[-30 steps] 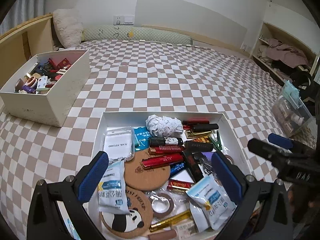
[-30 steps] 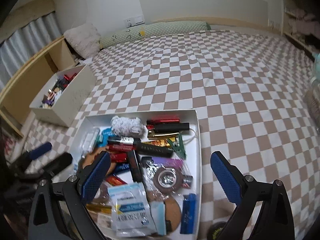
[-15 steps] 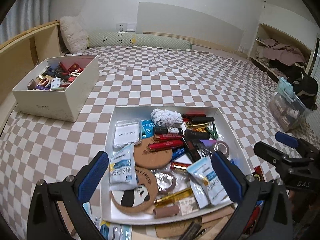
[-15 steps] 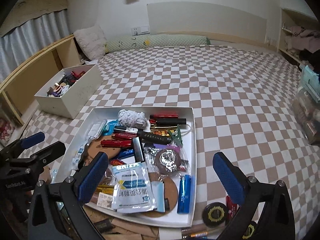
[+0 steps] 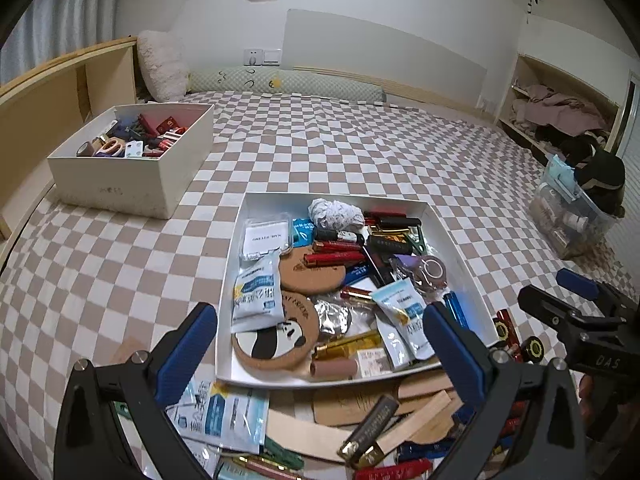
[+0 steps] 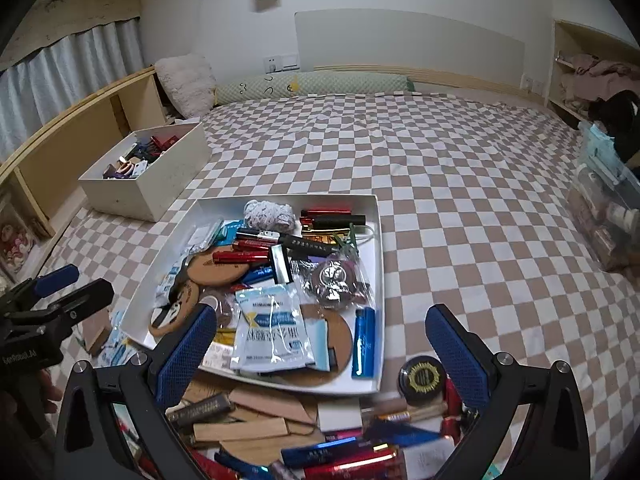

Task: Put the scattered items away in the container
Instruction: 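Lift both tools away from the tray back over the pile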

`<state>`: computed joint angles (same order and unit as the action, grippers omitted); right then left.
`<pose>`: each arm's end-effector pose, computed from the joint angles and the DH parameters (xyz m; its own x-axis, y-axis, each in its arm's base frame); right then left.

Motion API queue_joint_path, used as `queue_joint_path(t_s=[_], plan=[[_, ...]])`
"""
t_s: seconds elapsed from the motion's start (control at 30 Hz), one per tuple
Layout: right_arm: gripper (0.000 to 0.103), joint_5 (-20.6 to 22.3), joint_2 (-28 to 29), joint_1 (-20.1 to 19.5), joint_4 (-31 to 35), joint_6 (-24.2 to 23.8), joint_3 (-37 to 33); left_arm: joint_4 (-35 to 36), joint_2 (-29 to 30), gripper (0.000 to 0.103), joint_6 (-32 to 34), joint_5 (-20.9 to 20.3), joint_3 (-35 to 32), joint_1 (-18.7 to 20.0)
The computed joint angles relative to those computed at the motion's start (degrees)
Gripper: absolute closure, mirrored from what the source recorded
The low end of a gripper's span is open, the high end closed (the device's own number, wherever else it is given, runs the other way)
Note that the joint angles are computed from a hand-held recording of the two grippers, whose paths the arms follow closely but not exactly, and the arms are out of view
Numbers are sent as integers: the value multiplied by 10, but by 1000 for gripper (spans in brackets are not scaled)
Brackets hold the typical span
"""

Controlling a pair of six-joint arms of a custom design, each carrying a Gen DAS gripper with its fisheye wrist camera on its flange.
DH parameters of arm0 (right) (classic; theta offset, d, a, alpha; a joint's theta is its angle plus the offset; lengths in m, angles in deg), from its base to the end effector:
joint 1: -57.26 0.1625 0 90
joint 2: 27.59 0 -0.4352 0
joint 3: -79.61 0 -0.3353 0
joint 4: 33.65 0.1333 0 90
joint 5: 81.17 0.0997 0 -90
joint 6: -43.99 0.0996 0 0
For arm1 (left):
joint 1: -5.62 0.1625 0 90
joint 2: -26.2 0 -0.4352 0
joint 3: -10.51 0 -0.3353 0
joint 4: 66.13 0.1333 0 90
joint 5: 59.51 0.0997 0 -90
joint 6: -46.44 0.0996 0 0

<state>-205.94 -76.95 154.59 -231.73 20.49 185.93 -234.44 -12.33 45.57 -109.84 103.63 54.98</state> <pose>0.1515 -0.5779 0.2379 -0.7672 0.0594 0.6387 -0.4209 0.7047 -0.5712 -0.2784 -0.6267 0.1302 -0.7603 0.2959 -0.5783 0.5848 0.6993 -0.4111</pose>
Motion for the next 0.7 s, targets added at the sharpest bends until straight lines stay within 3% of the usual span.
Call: queue_joint_path(t_s=[0.7], plan=[[0, -20, -32, 13, -98, 13, 116, -70, -61, 0, -16, 4, 119, -30]])
